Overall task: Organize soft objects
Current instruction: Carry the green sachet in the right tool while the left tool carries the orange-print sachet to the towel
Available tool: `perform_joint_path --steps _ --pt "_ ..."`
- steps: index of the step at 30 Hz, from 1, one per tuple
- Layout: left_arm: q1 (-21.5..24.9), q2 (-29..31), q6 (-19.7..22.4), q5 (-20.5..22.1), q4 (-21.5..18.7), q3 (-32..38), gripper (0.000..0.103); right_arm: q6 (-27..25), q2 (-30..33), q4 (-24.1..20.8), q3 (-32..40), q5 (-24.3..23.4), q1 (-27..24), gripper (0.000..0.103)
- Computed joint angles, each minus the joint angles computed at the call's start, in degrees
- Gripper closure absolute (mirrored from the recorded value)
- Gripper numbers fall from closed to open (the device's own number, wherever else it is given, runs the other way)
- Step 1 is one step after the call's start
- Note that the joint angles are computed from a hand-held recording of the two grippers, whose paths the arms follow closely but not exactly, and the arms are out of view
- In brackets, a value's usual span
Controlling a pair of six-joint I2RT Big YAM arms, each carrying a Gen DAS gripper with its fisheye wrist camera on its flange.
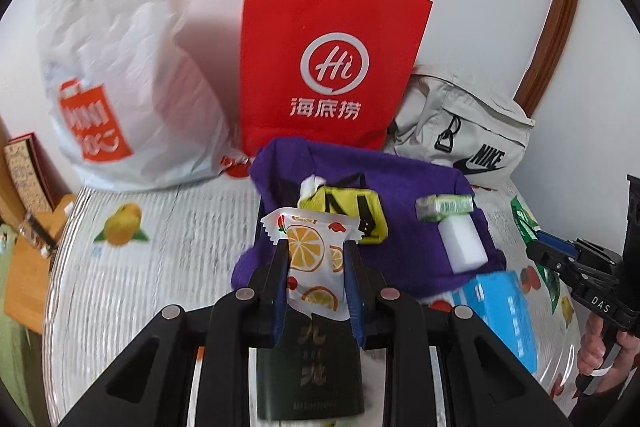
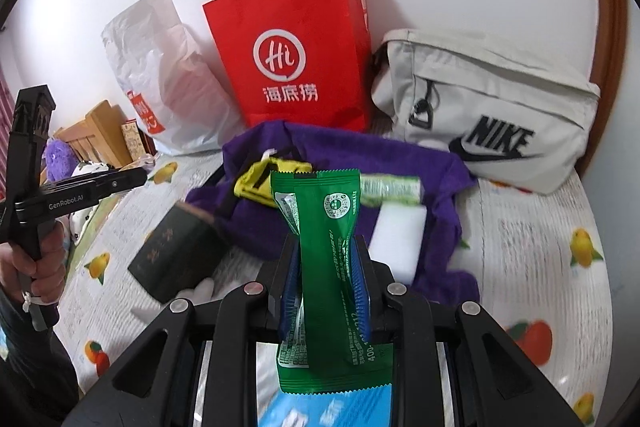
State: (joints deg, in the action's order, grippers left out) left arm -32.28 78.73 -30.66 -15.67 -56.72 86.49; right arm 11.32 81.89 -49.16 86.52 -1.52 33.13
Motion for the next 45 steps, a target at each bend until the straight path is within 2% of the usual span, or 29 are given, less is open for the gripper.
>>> perform_joint_path --steps 8,14,18,21,28,38,45 --pt "2.6 6.8 3.2 2.3 0.4 6.7 0.079 -2.5 7.5 0.9 8.1 -2.2 -0.7 0.078" --pt "4.1 10.5 4.0 4.5 1.3 9.7 0.079 -3.9 12.7 -1.0 13.8 -3.1 -0.8 0.078" --pt "5.5 13.3 3.0 7.1 0.2 12.1 0.079 -4.7 15.6 -2.6 16.6 -3.2 -1.1 0.078" --pt "6.0 14.9 2.4 9.2 0.2 13.3 0.079 -5.2 17.0 -3.7 17.6 -3.4 -1.2 0.078" --pt "5.7 19.8 2.8 9.6 -3.0 18.7 0.079 -6.7 20.6 -8.7 20.1 -4.4 -1.4 0.078" --pt "5.9 22.9 1.3 12.1 -5.0 19.9 0.078 -7.8 23.3 -13.4 22.1 -6.2 -2.5 0.077" --pt "6.3 24.6 1.0 13.1 -6.7 20.9 0.077 -8.5 24.6 -14.9 22.9 -6.8 -2.4 0.076"
